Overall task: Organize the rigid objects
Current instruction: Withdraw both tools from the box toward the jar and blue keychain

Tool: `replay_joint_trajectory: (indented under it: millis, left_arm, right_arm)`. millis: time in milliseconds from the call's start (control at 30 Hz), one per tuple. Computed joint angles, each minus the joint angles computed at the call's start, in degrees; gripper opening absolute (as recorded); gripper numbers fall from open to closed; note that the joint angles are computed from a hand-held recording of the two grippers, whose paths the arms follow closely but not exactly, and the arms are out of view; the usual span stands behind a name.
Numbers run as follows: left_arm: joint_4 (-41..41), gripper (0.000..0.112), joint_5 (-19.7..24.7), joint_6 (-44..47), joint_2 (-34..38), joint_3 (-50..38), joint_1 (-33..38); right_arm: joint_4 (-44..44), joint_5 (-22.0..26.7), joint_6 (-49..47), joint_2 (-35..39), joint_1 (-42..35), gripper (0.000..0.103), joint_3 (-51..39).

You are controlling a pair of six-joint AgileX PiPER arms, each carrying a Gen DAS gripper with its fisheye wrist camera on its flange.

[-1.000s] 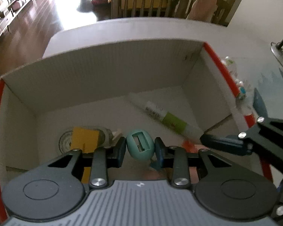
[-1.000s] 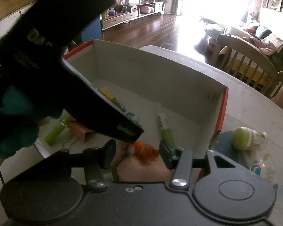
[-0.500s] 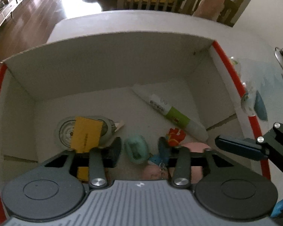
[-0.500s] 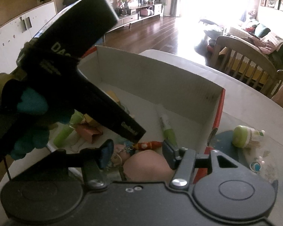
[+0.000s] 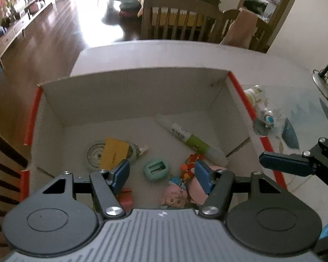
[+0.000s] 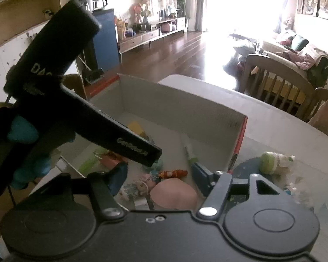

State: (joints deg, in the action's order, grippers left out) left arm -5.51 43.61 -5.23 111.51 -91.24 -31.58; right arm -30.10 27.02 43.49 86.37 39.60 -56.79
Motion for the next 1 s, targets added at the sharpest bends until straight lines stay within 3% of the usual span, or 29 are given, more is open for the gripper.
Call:
replay_joint_trajectory:
  millis: [233, 333, 567, 633, 1000]
  left_arm:
    - [0.7, 0.066, -2.0, -1.7, -4.6, 2.8, -0.8]
    - [1.7, 0.073, -3.3, -3.0, -7.8, 5.4, -1.3]
    - [5.4, 0.074, -6.3, -8.0, -13.9, 10.4, -4.3]
    - [6.7, 0.080, -6.7, -9.6, -15.0, 11.3, -5.3]
    - [14.8, 0.085, -7.2, -21.9, -17.2, 12.2, -12.2]
  right_arm:
    - [0.0, 0.4, 0.8, -4.7, 0.6, 0.080, 1.7]
    - [-0.5, 0.4, 1.2, -7.4, 1.2, 0.082, 3.0]
    - [-4.2, 1.2, 6.7, -15.6, 3.5, 0.086, 7.3]
    - [-6.4, 2.1, 9.5, -18.0, 4.9, 0.089, 8.7]
    - [-10.9, 6.6, 15.8, -30.1, 6.5, 0.095, 16.7]
